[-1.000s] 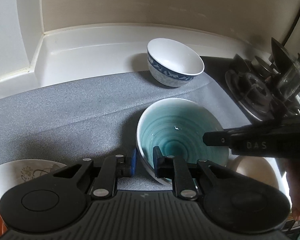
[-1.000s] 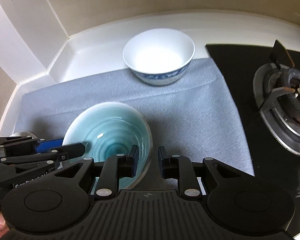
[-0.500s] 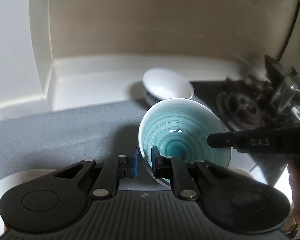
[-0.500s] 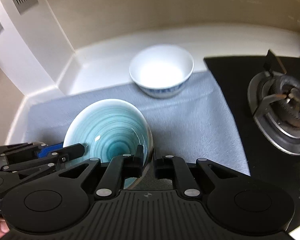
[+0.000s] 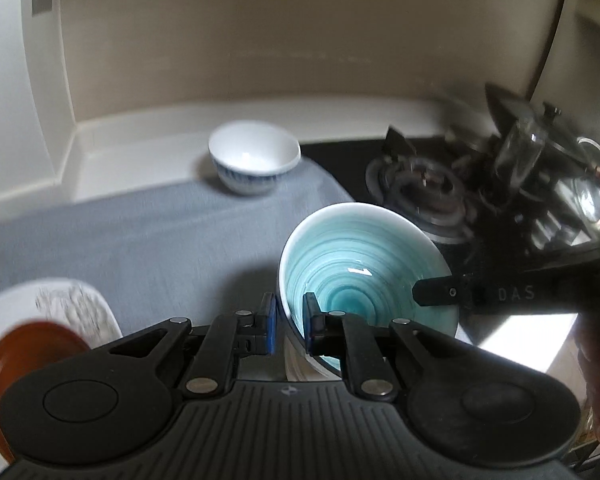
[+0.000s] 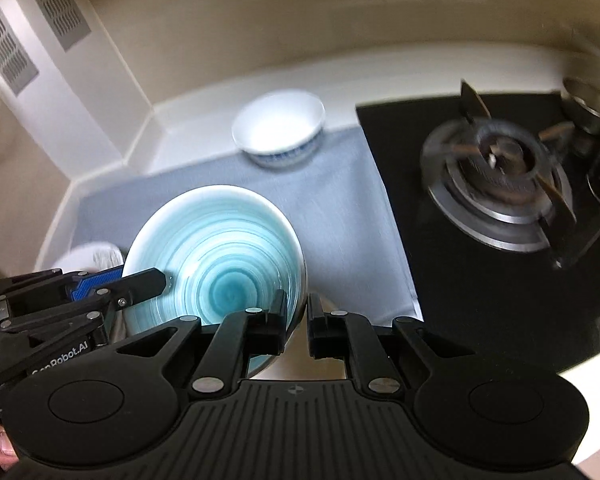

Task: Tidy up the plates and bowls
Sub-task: 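Carry the teal bowl with both grippers and lower it into the cream bowls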

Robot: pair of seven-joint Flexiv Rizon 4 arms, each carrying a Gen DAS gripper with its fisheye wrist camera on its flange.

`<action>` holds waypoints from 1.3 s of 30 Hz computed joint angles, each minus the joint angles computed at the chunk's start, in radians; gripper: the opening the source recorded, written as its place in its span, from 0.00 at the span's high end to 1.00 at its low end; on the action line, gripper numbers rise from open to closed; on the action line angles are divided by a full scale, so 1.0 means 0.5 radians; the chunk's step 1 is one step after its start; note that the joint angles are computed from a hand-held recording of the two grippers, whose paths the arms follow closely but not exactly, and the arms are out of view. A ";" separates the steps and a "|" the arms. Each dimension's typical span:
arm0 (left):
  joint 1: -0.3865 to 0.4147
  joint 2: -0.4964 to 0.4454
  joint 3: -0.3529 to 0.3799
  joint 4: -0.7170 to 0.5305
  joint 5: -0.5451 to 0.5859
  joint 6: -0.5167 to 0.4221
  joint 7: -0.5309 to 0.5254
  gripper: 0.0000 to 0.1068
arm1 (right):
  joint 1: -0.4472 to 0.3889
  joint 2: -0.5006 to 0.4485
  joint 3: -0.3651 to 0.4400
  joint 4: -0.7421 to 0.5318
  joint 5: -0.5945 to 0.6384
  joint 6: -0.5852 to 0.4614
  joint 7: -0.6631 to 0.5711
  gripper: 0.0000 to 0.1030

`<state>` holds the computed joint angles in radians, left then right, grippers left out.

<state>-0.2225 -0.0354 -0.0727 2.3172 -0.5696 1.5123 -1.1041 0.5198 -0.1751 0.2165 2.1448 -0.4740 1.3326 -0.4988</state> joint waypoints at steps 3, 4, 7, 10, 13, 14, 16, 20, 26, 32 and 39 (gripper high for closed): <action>0.019 0.011 0.053 -0.007 0.288 -0.119 -0.279 0.87 | -0.032 -0.003 0.050 0.045 0.126 0.034 -0.082 0.90; 0.026 0.015 0.066 -0.014 0.388 -0.149 -0.370 0.87 | -0.037 -0.005 0.061 0.054 0.160 0.039 -0.109 0.90; 0.046 0.012 0.078 -0.026 0.554 -0.203 -0.539 0.87 | -0.037 -0.007 0.071 0.077 0.199 0.056 -0.189 0.90; 0.058 -0.005 0.087 -0.068 0.737 -0.242 -0.714 0.87 | -0.047 -0.018 0.091 0.082 0.275 0.053 -0.269 0.90; 0.068 -0.013 0.092 -0.109 0.854 -0.295 -0.828 0.87 | -0.052 -0.028 0.104 0.082 0.345 0.051 -0.334 0.90; 0.070 -0.015 0.093 -0.121 0.887 -0.314 -0.865 0.87 | -0.052 -0.032 0.105 0.081 0.360 0.051 -0.354 0.90; 0.074 -0.020 0.095 -0.145 0.945 -0.350 -0.926 0.87 | -0.053 -0.031 0.107 0.086 0.384 0.059 -0.389 0.90; 0.075 -0.018 0.098 -0.181 1.060 -0.417 -1.038 0.87 | -0.059 -0.032 0.117 0.077 0.432 0.049 -0.469 0.90; 0.077 -0.015 0.103 -0.220 1.190 -0.475 -1.185 0.87 | -0.081 -0.034 0.153 0.048 0.549 0.020 -0.622 0.89; 0.078 -0.019 0.101 -0.250 1.255 -0.516 -1.276 0.87 | -0.098 -0.039 0.183 0.016 0.670 -0.007 -0.764 0.88; 0.074 -0.028 0.103 -0.294 1.345 -0.561 -1.378 0.87 | -0.097 -0.048 0.183 0.004 0.749 0.016 -0.854 0.87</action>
